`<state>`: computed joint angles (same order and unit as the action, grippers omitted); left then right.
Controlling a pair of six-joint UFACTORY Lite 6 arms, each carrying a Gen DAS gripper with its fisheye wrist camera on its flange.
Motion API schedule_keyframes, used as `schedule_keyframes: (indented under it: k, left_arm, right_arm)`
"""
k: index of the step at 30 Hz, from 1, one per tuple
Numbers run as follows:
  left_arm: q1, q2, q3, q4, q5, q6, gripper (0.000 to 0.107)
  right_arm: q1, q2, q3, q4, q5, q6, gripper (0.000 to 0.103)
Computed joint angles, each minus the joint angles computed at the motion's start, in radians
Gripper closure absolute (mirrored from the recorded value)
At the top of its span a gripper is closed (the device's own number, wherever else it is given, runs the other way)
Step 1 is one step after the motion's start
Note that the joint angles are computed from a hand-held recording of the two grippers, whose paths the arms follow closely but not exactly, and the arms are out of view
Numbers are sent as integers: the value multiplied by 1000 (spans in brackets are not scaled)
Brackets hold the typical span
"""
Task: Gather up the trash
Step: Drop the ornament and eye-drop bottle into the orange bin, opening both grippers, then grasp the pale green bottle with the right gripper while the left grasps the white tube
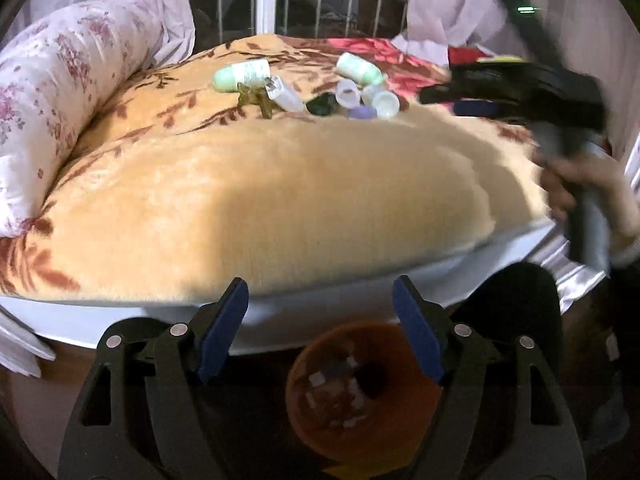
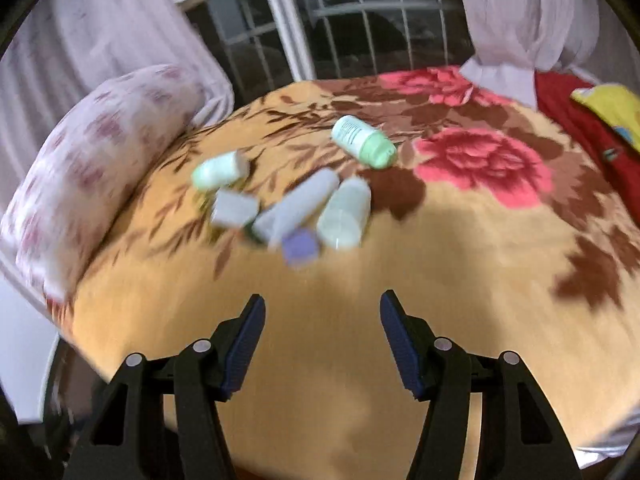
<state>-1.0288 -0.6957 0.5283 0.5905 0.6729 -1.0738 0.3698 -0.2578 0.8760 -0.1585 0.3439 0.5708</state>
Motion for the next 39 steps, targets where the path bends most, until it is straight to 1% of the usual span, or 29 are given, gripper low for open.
schedule_keyframes:
  k: [1,2,4,5,6,8,9,13,15,16,18,21,23,25,26,28,29,31,33,34,35,36,37,39]
  left_arm:
    - [33,1,-2,-27,-24,35,34]
    - [72,-1,-4,-66,-47,86,34]
    - [141,5,-15,-128,-92,167,34]
    - [167,7,-20,-155,-108,200,34]
    - [216,8,-29,-211,-134,270,34]
    - [290,-8,-32,-331,-148,411,34]
    - [300,-24,-38,-359,-142,438,34]
    - [391,-29,-64,-509,-182,609,34]
    - [404,-35,-72,-540,-186,639,34]
    - [411,-33,-72,-550,-188,653,34]
    - [407,-41,-75,-539,-186,644,34]
    - [387,-38,-77,-508,-186,609,34]
    - [385,-3,-67,-523,-198,622,34]
    - [383,27,-52,-534,-203,629,34]
    - [385,39,-40,-541,-200,637,34]
    - [400,51,-17,-560,-193,668,34]
    - [406,61,-2,-567,-191,681,34]
    - [415,107,53,-584,-192,721,34]
    - [409,216,155,-590,-205,772,34]
    - [403,276,206,-579,-216,778,34]
    - [396,345,269,-562,-222,780,34]
    - [390,450,368,-555,-222,804,34]
    - [388,529,448,-566,-218,842,34]
    - [381,715,650,-561,-202,885,34]
  right_arm:
    - [-40,104,90,100,0,-100,48]
    - [-62,174,152,158,7,-157,48]
    - [-105,341,315,222,53,-208,48]
    - [-123,393,364,268,70,-243,48]
    - [-144,453,424,328,94,-284,48]
    - [-169,546,526,384,151,-309,48]
    - [-174,599,589,384,187,-303,49]
    - [-167,777,817,344,317,-255,53]
    - [-158,859,924,309,386,-223,55]
    - [-152,889,964,290,412,-208,58]
    - [-144,948,1037,253,454,-183,59]
    - [-128,983,1081,196,465,-161,60]
    - [-118,955,1031,164,418,-133,61]
    - [-101,897,942,112,354,-101,61]
    - [-94,838,857,91,296,-96,62]
    - [-109,696,669,154,180,-149,62]
    - [-120,619,578,185,134,-183,62]
    - [-138,491,439,217,80,-234,62]
    - [-164,331,274,334,39,-358,62]
    - [-186,237,182,426,29,-447,62]
    - [-193,184,131,481,21,-494,61]
    - [-217,91,47,552,20,-568,61]
    - [-233,15,-19,596,20,-613,61]
    - [-241,-114,-122,614,15,-624,61]
